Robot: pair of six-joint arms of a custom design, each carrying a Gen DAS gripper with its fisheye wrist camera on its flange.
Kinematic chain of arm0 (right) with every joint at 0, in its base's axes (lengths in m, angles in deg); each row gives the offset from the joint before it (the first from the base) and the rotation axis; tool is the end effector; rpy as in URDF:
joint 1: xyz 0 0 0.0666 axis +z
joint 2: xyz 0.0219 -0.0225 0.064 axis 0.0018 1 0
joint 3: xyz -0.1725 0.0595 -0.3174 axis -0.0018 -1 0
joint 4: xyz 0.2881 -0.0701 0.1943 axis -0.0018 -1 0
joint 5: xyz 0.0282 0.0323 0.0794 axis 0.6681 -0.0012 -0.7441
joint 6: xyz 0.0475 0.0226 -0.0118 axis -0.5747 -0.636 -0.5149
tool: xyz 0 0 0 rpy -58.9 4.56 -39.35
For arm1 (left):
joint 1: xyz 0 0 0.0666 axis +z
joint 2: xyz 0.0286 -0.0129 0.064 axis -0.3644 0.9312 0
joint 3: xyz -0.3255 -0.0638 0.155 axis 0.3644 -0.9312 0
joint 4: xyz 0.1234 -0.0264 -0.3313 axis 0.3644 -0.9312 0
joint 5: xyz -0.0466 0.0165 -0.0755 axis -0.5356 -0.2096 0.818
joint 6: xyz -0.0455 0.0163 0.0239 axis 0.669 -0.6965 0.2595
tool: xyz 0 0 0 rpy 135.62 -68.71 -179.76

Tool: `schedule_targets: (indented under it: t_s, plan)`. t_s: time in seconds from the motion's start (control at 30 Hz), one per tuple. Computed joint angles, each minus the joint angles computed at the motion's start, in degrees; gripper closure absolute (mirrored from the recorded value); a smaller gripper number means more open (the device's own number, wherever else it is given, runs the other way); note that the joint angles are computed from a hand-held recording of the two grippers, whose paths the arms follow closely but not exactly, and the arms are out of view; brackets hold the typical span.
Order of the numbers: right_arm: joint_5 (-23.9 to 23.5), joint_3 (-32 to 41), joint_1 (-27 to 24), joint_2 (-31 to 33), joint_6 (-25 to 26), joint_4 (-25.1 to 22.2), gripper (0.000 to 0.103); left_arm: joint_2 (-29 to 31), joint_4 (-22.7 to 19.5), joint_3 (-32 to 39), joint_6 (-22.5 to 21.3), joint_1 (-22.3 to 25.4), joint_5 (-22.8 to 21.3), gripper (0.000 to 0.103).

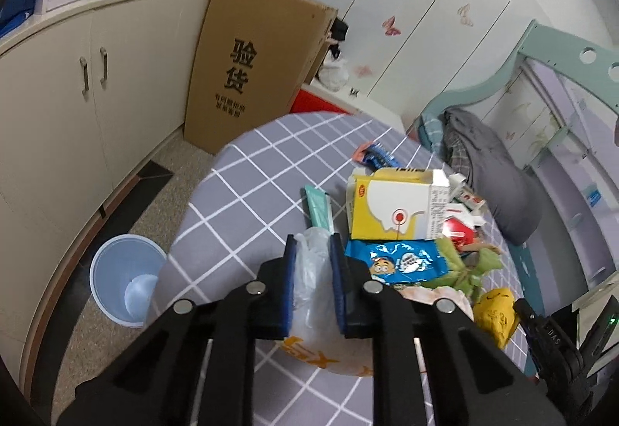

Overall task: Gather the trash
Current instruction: 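Grasp the yellow folded packet with the right tool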

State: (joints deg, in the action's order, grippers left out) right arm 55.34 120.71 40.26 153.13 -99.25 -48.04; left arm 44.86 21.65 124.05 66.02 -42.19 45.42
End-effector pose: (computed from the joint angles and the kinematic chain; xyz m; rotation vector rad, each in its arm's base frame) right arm 0.3615 0.2918 0.4336 0.2328 2.2489 0.4997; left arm 0.3051 -0.1049 0.4368 -0.7120 2.1965 -0.2650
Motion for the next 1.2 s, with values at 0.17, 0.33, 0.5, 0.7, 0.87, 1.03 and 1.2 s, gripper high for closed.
schedule_targets:
  t_s: [0.17,0.33,0.5,0.7,0.87,1.03,1.2]
  plan:
    - [-1.2,-0.4,0.2,-1.2,-1.4,-1.4,0.061,-4.4,-1.2,-1.4,0.9,-1.6,-3.1,0.087]
    - [2.9,-0.4,2.6,-1.5,-2.1,-4.6,0.014,-7.6,-3.5,-2.4,1.3,-4.0,-6.7,0.087]
    - [7.6,1.9,6.1,0.5,1.5,-10.3,0.014,-9.8,-4.9,-3.8,1.5,-5.1,-8.4,0.087]
    - [21.6,7.1,11.2,4.7,11.0,-17.5,0.014,-10.7,-5.5,-4.5,0.7,-5.3,-9.0,0.087]
    - [30.5,12.0,13.8,10.6,22.2,-20.0,0.014,-10.1,-5.2,-4.6,0.4,-5.4,-8.8,0.087]
    - [29.2,17.1,12.5,15.8,26.3,-26.1,0.063,-9.4,-4.6,-4.3,-0.7,-5.1,-8.2,0.087]
    - [36.6,16.6,12.7,15.5,31.6,-22.4,0.056,-9.7,-4.0,-4.7,-1.3,-5.0,-7.3,0.087]
